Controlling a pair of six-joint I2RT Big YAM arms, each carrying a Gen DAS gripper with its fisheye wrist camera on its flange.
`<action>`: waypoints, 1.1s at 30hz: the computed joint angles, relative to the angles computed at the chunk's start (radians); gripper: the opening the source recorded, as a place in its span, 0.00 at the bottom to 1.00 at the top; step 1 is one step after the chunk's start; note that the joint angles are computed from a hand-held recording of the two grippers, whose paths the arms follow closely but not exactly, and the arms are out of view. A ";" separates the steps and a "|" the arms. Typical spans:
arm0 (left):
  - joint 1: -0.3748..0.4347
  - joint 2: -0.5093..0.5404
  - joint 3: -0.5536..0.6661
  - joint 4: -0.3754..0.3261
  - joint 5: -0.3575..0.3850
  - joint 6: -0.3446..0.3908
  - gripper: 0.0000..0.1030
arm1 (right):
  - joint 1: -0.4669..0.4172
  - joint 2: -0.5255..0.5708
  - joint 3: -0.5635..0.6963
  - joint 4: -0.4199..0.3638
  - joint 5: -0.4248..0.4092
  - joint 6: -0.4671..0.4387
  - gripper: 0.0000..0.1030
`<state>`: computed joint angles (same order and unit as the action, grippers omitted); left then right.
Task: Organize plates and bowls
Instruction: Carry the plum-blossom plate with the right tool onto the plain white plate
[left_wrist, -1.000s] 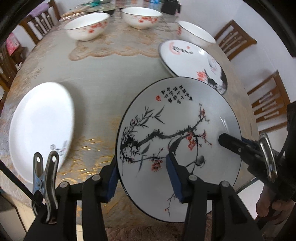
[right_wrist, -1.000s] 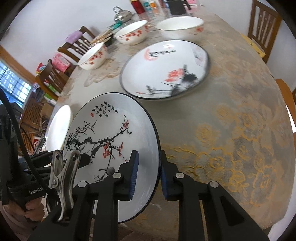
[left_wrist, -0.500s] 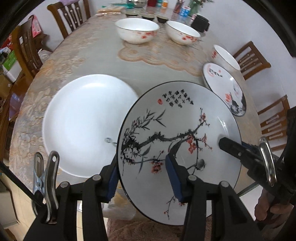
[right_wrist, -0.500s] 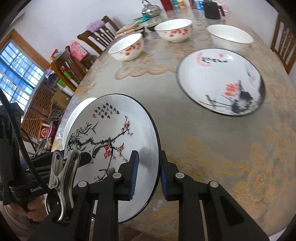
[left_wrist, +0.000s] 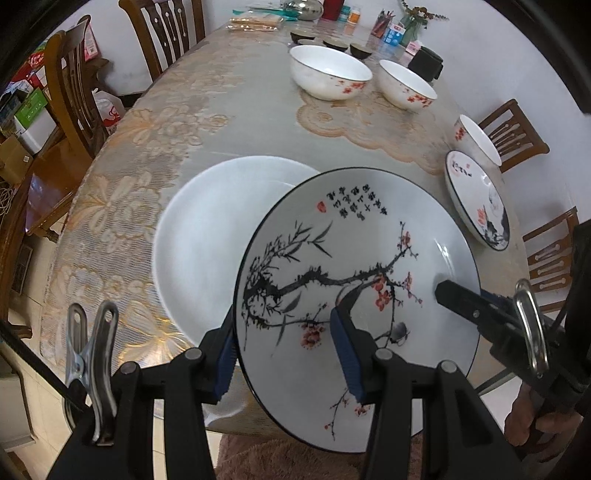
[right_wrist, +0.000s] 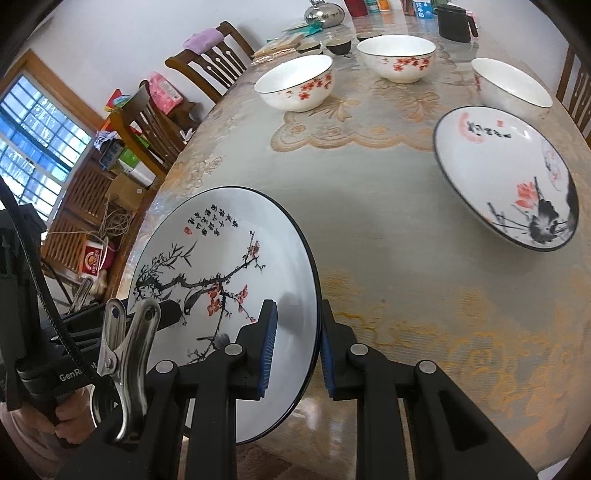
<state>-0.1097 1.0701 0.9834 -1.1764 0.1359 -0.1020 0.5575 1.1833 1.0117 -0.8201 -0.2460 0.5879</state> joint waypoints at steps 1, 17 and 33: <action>0.011 0.004 0.002 -0.002 0.002 0.015 0.49 | 0.013 0.011 0.010 -0.002 0.011 0.012 0.23; 0.108 0.115 0.037 -0.007 0.053 0.195 0.49 | 0.074 0.113 0.088 -0.045 0.089 0.146 0.23; 0.165 0.183 0.073 -0.008 0.085 0.232 0.48 | 0.090 0.114 0.089 0.010 0.134 0.217 0.11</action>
